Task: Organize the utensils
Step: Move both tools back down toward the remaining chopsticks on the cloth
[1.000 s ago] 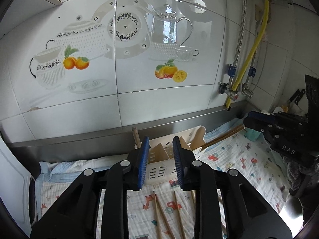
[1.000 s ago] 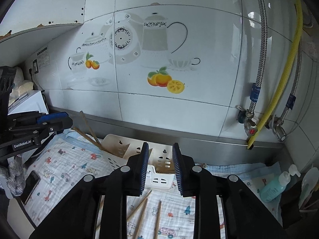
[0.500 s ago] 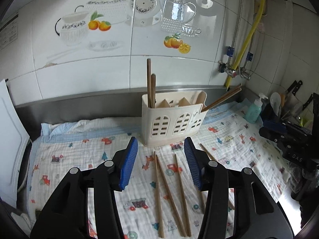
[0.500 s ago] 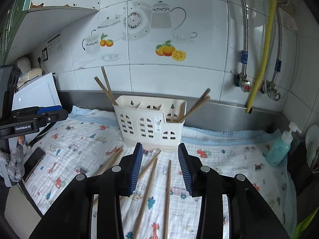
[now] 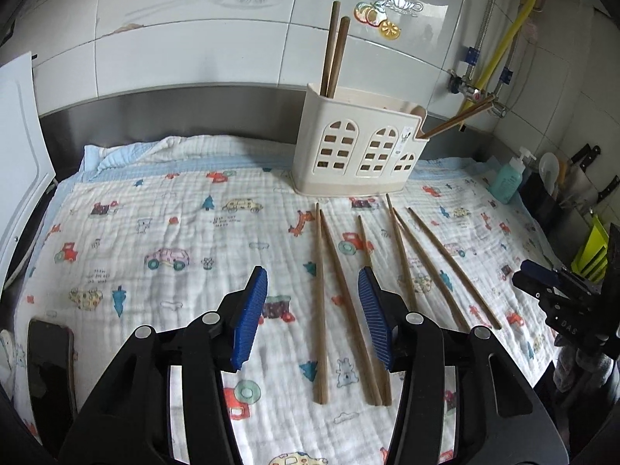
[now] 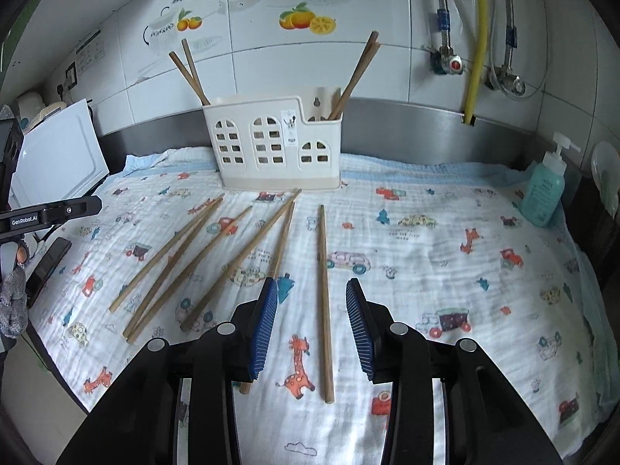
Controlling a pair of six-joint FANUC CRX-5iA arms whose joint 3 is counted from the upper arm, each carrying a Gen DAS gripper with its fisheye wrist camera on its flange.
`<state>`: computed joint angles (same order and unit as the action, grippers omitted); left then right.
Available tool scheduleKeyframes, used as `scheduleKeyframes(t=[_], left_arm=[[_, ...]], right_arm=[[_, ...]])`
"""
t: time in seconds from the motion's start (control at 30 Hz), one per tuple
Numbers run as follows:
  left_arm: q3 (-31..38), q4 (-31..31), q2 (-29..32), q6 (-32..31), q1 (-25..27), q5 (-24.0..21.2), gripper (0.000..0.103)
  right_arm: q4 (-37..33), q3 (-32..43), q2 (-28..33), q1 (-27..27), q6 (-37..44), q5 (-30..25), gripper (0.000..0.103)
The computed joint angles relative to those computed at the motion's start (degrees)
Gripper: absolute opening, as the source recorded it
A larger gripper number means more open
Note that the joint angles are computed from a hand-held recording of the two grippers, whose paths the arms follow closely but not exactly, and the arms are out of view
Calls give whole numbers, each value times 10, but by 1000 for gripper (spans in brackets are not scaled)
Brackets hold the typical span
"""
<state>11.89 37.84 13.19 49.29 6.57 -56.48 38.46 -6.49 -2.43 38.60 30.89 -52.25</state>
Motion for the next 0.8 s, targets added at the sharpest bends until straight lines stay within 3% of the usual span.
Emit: scheduleKeyframes(t=[0.47,0.8], left_arm=[[-50,-24,-16,20,12,4,51],[-60,-38,-19,3,6,5,51]], right_arm=[[-48,5,30,-13,27,6,36],[-84,36,63,-34,59,0,27]])
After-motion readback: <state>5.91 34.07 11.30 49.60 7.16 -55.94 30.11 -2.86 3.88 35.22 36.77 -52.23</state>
